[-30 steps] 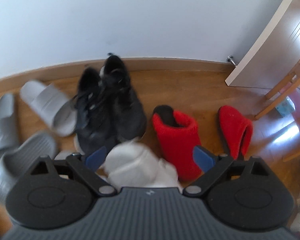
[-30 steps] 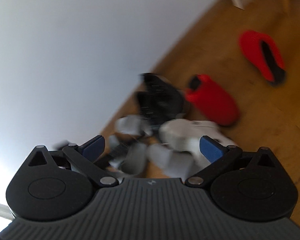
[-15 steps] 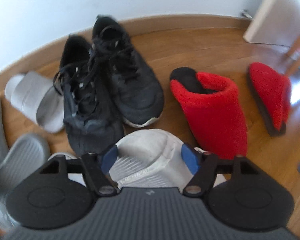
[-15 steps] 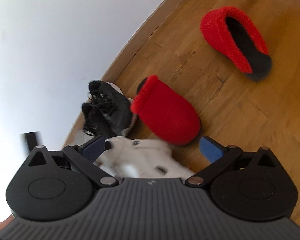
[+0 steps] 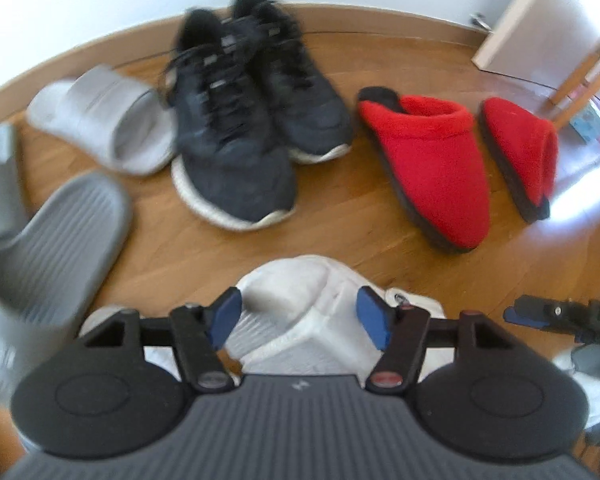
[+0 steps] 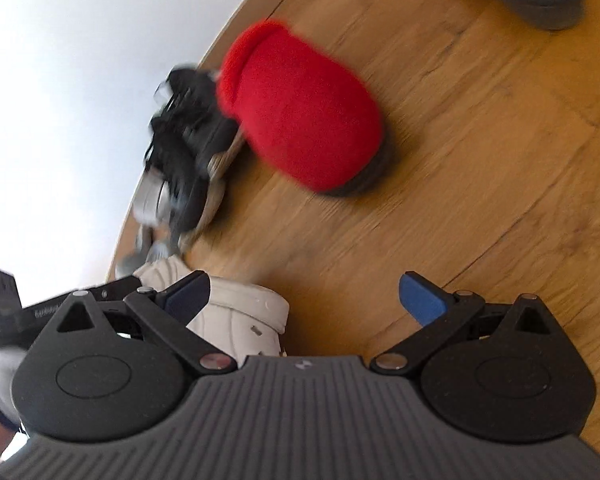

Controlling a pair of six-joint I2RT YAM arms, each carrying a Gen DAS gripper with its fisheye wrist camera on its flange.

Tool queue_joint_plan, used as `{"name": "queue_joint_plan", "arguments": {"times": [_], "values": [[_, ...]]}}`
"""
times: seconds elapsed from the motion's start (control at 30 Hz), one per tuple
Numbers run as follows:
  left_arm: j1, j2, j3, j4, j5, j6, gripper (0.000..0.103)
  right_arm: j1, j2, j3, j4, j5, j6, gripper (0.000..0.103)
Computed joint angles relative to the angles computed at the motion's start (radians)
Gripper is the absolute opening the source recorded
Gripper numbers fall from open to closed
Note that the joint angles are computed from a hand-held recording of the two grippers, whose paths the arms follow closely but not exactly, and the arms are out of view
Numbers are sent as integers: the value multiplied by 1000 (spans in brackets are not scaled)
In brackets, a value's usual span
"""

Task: Organize scattered shoes

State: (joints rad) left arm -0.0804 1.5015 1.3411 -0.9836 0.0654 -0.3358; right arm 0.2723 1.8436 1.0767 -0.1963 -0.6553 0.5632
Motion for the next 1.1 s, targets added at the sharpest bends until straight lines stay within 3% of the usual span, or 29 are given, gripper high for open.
{"name": "queue_joint_plan", "arguments": {"times": [0.07,0.13,0.3,0.43,0.57,0.6,0.63,0.67,0.77,0.8,0.93,1.0,1.1], "values": [[38,-69,-21,-29,23,-24,68,16,3,13,-11,-5,-15,102],[87,-163,-58,-88,43,-43,81,22,3,19,-11,-26,-13,102],[174,-215,-138,-258,155,11,81,22,-4,3,-10,-66,-27,102],[59,-276,-293,-170,149,120,81,32,0,8,-32,-60,-63,102],[-140,-244,-346,-87,-16,241,80,43,-2,13,-54,-51,-80,102],[-167,-244,-356,-62,-60,272,74,45,-3,17,-66,-48,-93,102],[-188,-244,-364,-37,-108,304,56,47,-4,21,-78,-45,-106,102],[-188,-248,-370,-11,-142,339,53,50,-4,26,-92,-40,-123,102],[-92,-242,-351,45,-149,413,33,60,3,47,-125,-35,-163,102],[-62,-220,-331,67,-167,431,20,65,12,60,-135,-35,-171,102],[-1,-87,-230,109,-218,458,17,79,36,91,-146,-37,-173,102],[5,-44,-186,88,-207,442,17,85,37,90,-135,-36,-155,102],[-53,-39,-144,37,-281,378,20,91,32,81,-114,-35,-126,102]]}}
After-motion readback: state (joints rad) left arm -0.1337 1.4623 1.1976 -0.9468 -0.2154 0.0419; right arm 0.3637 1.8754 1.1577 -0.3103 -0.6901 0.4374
